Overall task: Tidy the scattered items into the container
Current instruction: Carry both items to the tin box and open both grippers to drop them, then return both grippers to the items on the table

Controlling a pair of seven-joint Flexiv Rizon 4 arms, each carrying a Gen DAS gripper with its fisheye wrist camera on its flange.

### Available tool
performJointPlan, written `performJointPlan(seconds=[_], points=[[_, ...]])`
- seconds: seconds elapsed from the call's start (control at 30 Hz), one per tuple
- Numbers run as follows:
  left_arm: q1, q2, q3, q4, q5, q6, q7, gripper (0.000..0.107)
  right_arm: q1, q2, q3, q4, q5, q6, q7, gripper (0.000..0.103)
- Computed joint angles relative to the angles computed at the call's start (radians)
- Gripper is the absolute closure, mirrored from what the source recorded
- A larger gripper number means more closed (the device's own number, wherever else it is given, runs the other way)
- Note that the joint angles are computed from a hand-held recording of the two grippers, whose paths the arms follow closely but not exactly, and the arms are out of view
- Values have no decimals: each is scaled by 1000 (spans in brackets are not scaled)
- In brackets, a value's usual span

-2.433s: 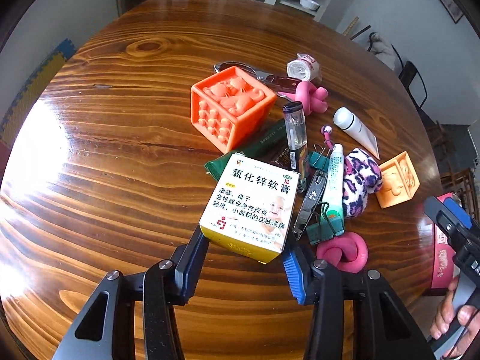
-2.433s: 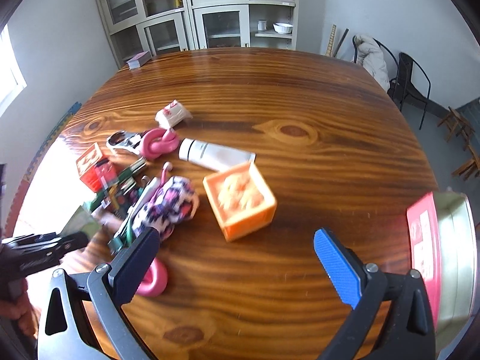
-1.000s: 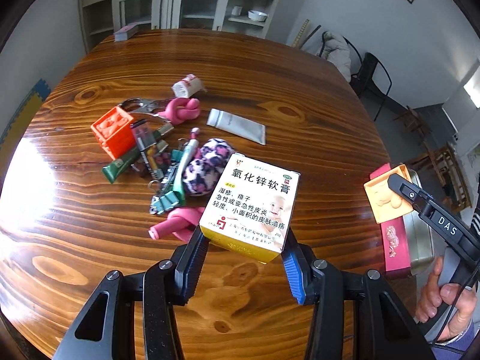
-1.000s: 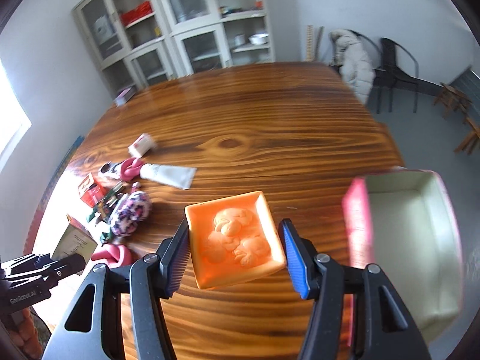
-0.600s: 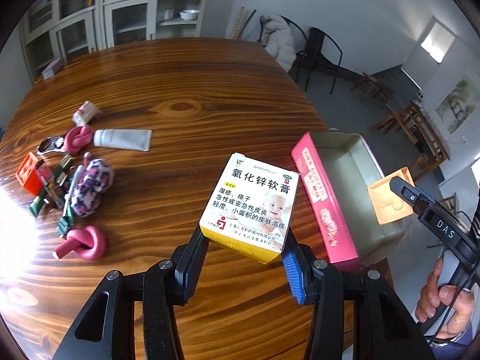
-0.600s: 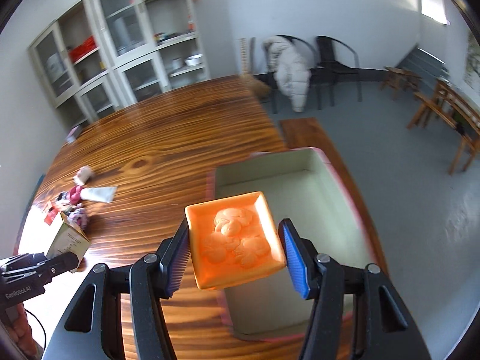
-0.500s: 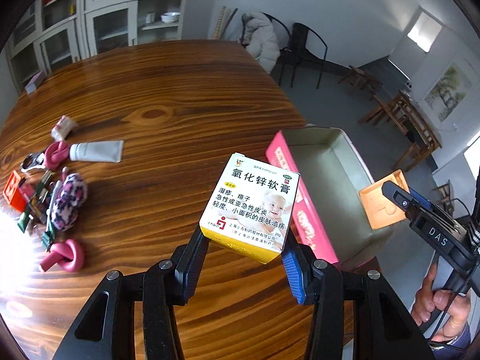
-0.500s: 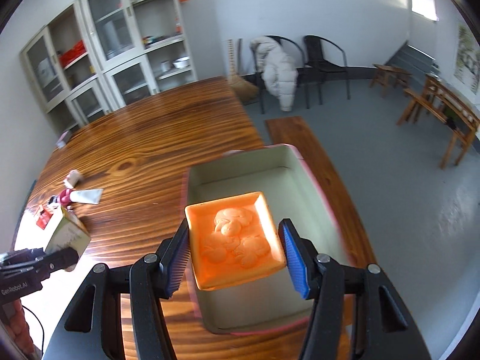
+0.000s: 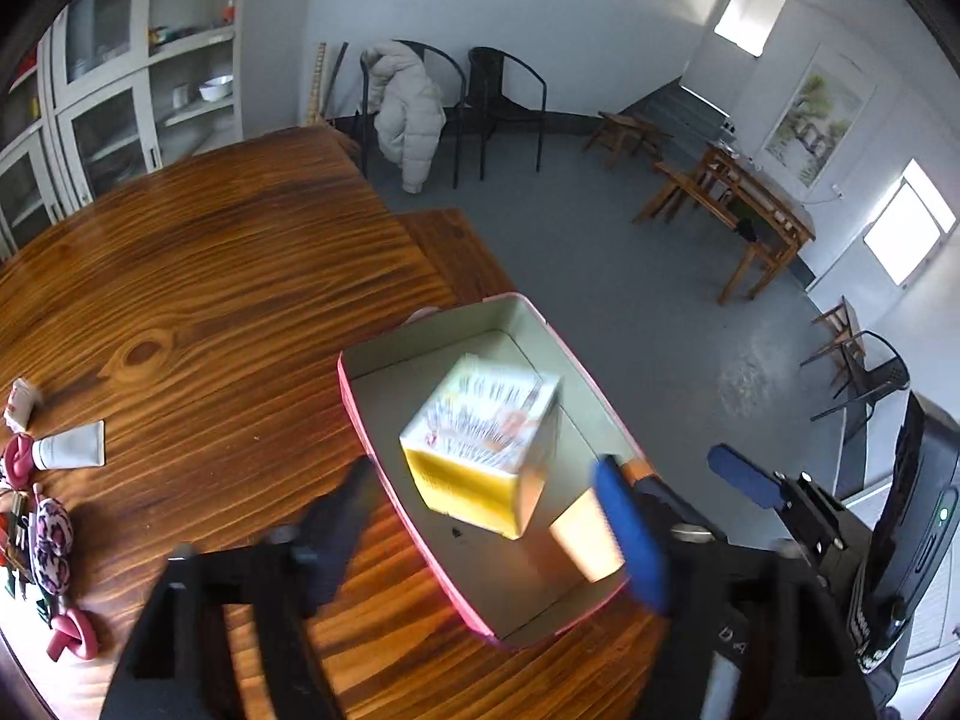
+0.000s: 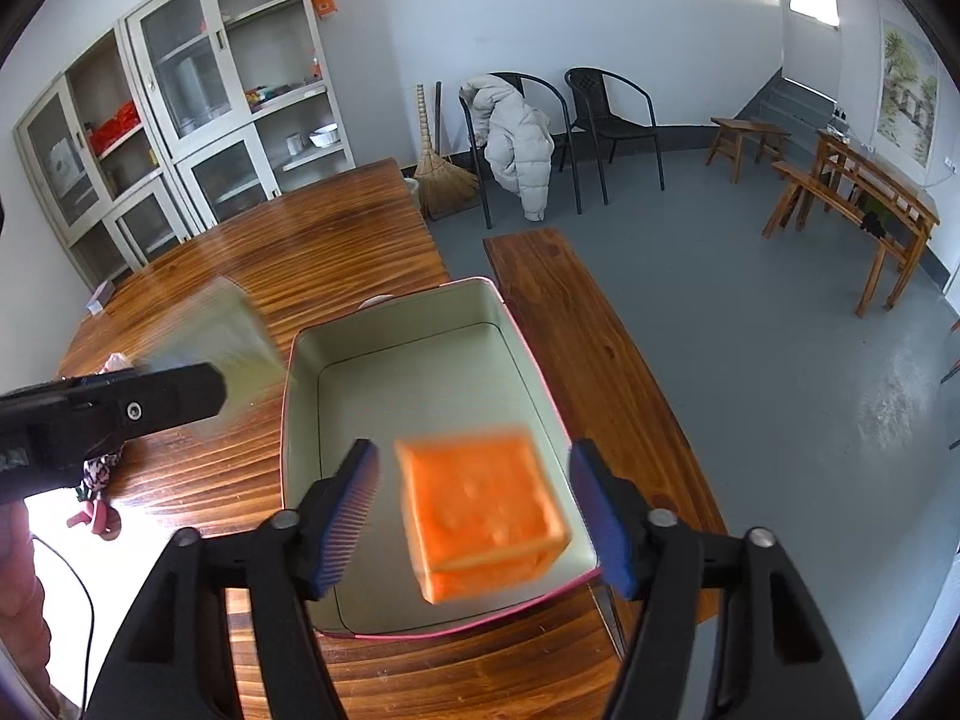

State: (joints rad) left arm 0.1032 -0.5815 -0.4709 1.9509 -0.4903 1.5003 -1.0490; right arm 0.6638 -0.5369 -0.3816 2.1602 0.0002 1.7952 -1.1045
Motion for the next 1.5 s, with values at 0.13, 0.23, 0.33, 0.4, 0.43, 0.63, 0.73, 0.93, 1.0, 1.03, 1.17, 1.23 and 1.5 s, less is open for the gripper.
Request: performJointPlan(seconds=[0.13, 0.23, 0.33, 0.4, 0.43, 0.63, 0.73, 0.93, 1.0, 1.03, 1.17, 1.23, 1.5], points=[[-11, 2, 20, -1, 11, -1, -14, 21, -9, -3, 6, 0, 8, 5, 3, 25], [-47, 9, 82, -5, 17, -22, -54, 21, -42, -7, 43, -14, 0, -6, 10, 25], [-53, 24, 109, 14, 9, -37, -77, 21, -76, -9, 82, -20, -13, -7, 16, 25], [-57, 35, 127, 30, 5, -38, -92, 21, -88, -9, 101, -24, -24, -9, 17, 25], [-56, 39, 134, 38, 3, -36, -98, 21, -90, -9, 108, -27, -30, -11, 16, 25], [-46, 67, 156, 94, -1, -10, -130, 21, -107, -13, 146, -39, -55, -8, 9, 25], [-26, 81, 157, 119, 0, 2, -137, 21, -110, -17, 169, -53, -67, -16, 9, 25], [28, 108, 150, 166, -11, 12, -143, 21, -96, -26, 192, -77, -95, -28, 13, 25], [50, 120, 145, 185, -20, 15, -139, 21, -95, -29, 203, -86, -105, -32, 13, 25], [61, 125, 141, 194, -24, 15, -136, 21, -95, -31, 209, -91, -110, -35, 13, 25], [116, 145, 120, 234, -49, 28, -112, 21, -92, -41, 237, -116, -134, -54, 23, 25], [141, 155, 115, 253, -61, 31, -101, 21, -93, -48, 256, -128, -148, -63, 27, 25], [250, 192, 87, 321, -135, 48, -46, 21, -92, -86, 330, -195, -210, -112, 48, 25]])
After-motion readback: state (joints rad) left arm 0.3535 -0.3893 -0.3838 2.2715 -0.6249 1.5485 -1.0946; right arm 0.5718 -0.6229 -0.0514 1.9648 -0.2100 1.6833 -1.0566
